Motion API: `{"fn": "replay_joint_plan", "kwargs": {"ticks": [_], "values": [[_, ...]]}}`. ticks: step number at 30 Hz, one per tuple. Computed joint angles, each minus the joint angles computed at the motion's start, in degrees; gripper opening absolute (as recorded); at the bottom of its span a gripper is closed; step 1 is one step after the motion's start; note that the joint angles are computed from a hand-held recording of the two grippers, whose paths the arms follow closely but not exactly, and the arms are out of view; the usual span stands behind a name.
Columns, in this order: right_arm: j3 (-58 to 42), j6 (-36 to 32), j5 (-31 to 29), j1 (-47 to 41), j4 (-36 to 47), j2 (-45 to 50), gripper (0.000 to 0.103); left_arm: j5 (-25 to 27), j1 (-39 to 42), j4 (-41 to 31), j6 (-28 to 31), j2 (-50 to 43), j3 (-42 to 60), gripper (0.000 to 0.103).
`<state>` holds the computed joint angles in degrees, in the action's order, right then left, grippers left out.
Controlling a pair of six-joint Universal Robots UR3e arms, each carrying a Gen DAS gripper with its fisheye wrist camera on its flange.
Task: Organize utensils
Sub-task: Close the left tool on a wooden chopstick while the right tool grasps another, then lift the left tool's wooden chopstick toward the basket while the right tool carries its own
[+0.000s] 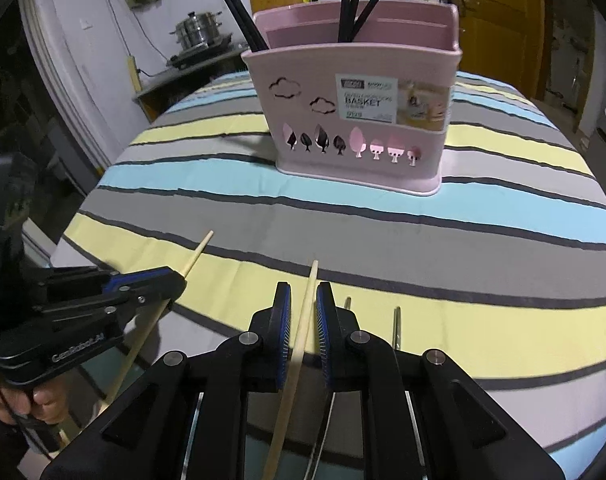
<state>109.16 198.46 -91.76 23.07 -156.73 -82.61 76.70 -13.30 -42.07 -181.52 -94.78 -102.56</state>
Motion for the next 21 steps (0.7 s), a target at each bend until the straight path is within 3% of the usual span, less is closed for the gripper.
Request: {"fn": "replay_joint_plan", "kwargs": {"ticks": [14, 17, 21], "values": [[-6.7, 0.2, 0.9, -0.8, 5.5, 5.1, 0.013, 0.3, -1.1, -10.3, 4.9, -9.2, 15.0, 0.008], [-6.7, -0.2, 1.1, -0.9, 6.2, 4.9, 0.013, 0.2, -1.4, -12.4, 5.7, -10.8, 17.9, 0.013], [-8.2, -0.4, 0.5, -0.7, 7.4, 5.6, 0.007, 2.2, -3.0, -12.1, 6.6, -11.8, 19.2, 0.014]]}}
